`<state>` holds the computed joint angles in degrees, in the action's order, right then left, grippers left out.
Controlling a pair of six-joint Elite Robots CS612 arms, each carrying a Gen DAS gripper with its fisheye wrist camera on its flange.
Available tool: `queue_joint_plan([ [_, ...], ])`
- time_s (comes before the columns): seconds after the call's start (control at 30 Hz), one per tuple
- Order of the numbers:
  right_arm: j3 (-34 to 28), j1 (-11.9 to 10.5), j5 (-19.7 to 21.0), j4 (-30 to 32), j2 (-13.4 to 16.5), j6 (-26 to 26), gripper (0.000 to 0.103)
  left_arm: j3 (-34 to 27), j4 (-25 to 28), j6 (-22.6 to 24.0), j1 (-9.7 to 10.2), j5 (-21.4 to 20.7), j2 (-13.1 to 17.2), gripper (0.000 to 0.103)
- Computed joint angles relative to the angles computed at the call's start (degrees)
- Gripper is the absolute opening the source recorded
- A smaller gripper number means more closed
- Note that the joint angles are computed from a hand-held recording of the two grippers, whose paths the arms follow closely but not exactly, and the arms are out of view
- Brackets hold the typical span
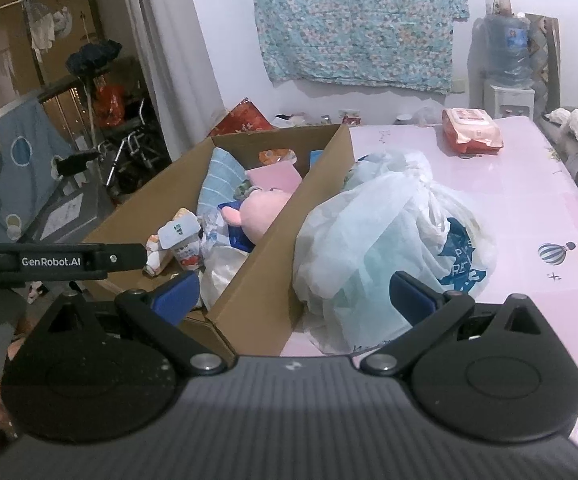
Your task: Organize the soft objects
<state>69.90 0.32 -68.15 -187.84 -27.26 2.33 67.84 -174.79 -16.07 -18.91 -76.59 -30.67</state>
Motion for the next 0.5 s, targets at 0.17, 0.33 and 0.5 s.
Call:
queue_joint_plan([
  [0.17, 0.1, 0.2, -1.1, -0.2, 0.0, -0.3, 0.102, 0.1, 0.9, -0.3, 0.28, -0.2, -0.2, 0.103],
  [0.33, 0.0, 0.7, -3.6, -0.4, 0.0, -0.8, 0.102, 0.2, 1.8, -0.7, 0.38, 0.4, -0.4, 0.103],
  [0.5, 0.0, 1.4, -6.4, -0.7, 0.1, -3.0, 0.102, 0.7, 1.4, -0.3, 0.34, 1.0, -0.7, 0.103],
])
